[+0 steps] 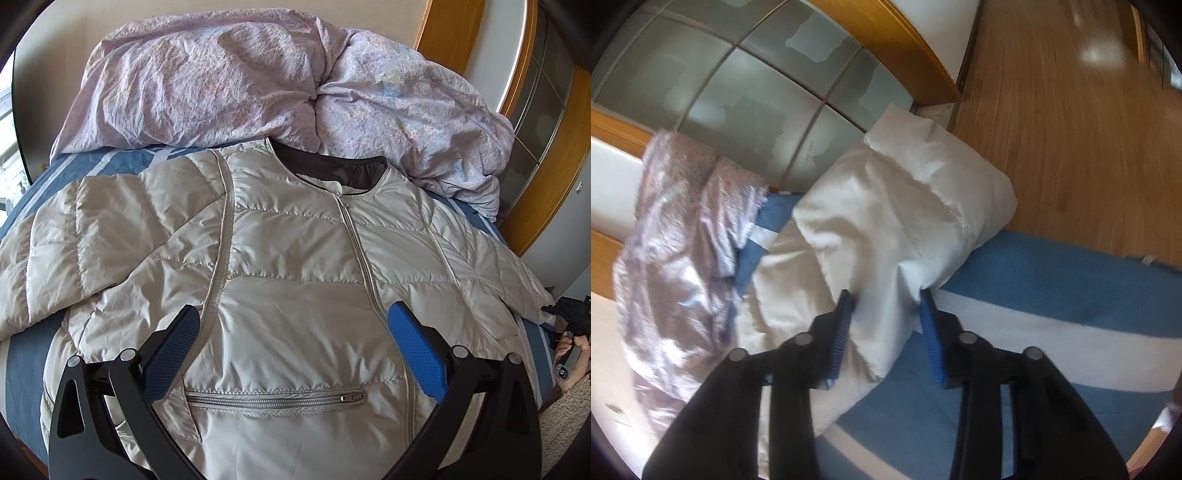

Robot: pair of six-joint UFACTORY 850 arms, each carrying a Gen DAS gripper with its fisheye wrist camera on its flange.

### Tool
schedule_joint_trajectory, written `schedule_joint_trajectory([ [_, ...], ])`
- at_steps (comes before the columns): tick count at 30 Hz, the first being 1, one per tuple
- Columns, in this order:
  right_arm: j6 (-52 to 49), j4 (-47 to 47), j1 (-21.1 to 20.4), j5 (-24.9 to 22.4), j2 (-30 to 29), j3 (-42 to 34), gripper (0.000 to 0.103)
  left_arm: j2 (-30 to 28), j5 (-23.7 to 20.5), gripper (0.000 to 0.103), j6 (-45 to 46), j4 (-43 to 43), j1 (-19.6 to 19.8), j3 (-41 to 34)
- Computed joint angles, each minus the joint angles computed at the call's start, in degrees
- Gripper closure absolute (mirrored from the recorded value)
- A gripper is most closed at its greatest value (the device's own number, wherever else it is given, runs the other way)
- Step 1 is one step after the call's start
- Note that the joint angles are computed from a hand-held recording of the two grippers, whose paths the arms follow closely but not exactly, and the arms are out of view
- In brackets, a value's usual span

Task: Fold large clothes
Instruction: 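Reach the right gripper to the sleeve cuff and close on it, then lift the sleeve with the right gripper and fold it across the jacket body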

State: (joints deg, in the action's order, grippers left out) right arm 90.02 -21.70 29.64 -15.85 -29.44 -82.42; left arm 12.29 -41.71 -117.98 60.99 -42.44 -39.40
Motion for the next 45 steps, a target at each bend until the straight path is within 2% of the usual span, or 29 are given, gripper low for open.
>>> schedule_joint_trajectory([
  [1,-1.07,0.23,0.21,-2.28,-0.83,-1.47,0.080,0.16,0.59,0.001,-0.17,0.03,0.22,0.15],
  [2,-1.37,0.35,0.18,-2.41,-0.89,-1.55,0.085,0.28,1.01,0.001,-0.25,0.04,0.42,0.28],
  [5,-1.02,-1.60,0.45,-3.15,-0.83,-2.13,0.093,0.66,2.01,0.001,-0.13,0.09,1.06,0.61],
  [7,0.37,-5.44,1.14,-5.42,-1.05,-3.54,0.094,1.06,2.82,0.001,0.05,0.00,1.65,0.92],
  [12,4.13,-16.42,3.97,-12.75,-1.99,-8.34,0.096,2.59,7.18,0.001,-0.91,0.16,3.64,2.10],
  [17,4.88,-24.30,7.18,-17.55,-3.22,-13.10,0.097,4.39,10.87,0.001,-5.34,3.24,5.20,3.88],
  [21,2.68,-29.18,10.56,-19.62,-4.64,-18.05,0.097,5.41,9.95,0.001,-9.49,7.60,4.88,4.57],
  [26,-1.75,-31.93,14.39,-18.85,-7.19,-24.08,0.097,6.14,7.64,0.001,-11.05,11.23,3.99,4.80],
  [29,-6.23,-31.84,16.85,-17.73,-9.45,-28.15,0.097,6.76,8.63,0.001,-10.75,11.02,4.64,5.11],
  [35,-21.54,-24.54,21.38,-13.88,-14.29,-35.67,0.097,8.55,18.82,0.001,-12.57,9.24,9.48,7.33],
  [37,-28.31,-20.43,23.06,-14.41,-17.05,-39.42,0.097,8.80,20.80,0.001,-13.86,9.76,10.33,7.95],
  [40,-38.65,-12.07,24.81,-16.82,-21.78,-45.55,0.097,8.99,21.14,0.001,-14.72,10.32,10.46,8.23],
  [45,-45.27,-8.55,27.18,-20.11,-25.93,-49.85,0.097,9.54,22.90,0.001,-16.66,11.74,11.76,8.77],
])
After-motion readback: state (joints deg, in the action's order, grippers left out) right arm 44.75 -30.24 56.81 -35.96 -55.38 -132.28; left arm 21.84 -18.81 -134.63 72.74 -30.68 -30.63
